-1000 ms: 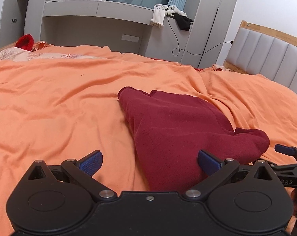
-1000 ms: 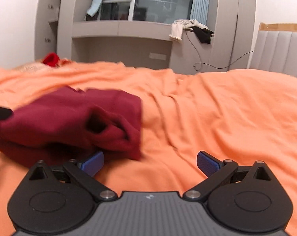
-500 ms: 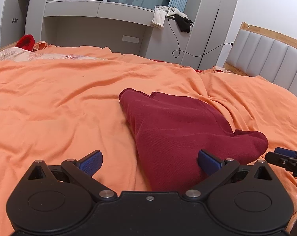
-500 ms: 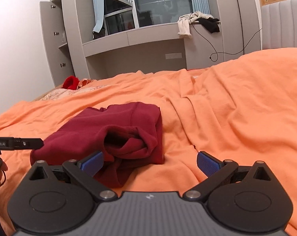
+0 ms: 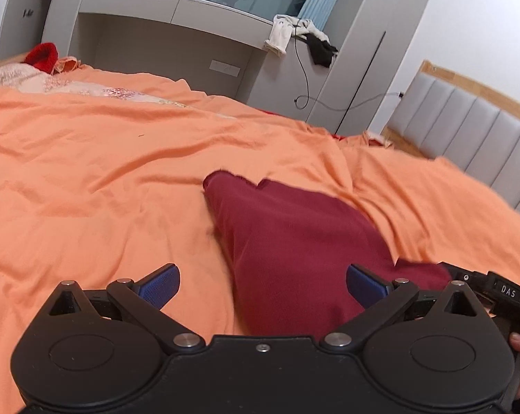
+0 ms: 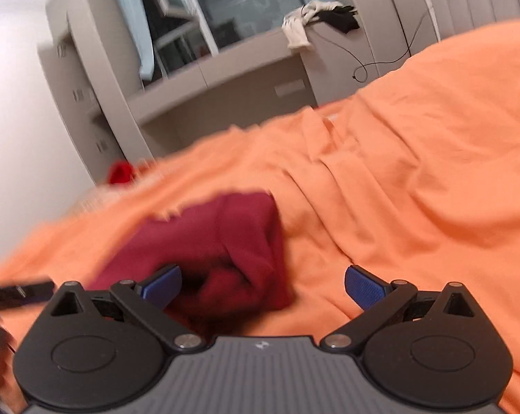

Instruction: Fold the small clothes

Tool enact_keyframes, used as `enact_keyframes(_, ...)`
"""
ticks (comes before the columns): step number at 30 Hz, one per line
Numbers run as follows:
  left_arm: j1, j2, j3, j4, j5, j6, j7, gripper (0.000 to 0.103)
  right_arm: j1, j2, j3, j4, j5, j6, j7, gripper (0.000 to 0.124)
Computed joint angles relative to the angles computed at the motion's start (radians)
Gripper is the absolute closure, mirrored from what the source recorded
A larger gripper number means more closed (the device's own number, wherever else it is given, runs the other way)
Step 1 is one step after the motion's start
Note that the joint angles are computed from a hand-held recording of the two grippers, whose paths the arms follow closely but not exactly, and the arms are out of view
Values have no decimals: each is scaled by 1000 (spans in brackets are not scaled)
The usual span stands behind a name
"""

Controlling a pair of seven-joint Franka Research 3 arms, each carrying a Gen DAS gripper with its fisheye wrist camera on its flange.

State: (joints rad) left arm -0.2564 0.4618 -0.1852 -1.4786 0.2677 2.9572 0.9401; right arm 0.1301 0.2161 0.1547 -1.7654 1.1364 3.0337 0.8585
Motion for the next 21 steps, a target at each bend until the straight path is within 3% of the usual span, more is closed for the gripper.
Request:
enact_keyframes(4, 78, 84, -106, 89, -81, 13, 122, 0, -21, 55, 0, 91, 55, -63, 64, 21)
enact_keyframes(8, 132, 192, -202, 228, -181, -64, 269, 1, 16, 165, -62, 212, -191, -134, 289, 21)
enact_keyframes(12, 151, 230, -226, 258, -265, -66, 341, 1, -74, 255, 22, 315, -174, -235, 222, 21)
enact_keyframes(15, 148, 264, -231, 288, -300, -65, 383, 1, -99, 303, 40, 369, -146, -296, 283, 22)
enact_keyframes(19, 153, 286, -253, 292, -337, -84, 444, 1, -115, 314, 73, 368, -101, -283, 225, 29)
enact_keyframes(21, 130, 279, -220, 278, -335, -80, 436, 1, -113, 308, 78, 350, -84, -264, 209, 30)
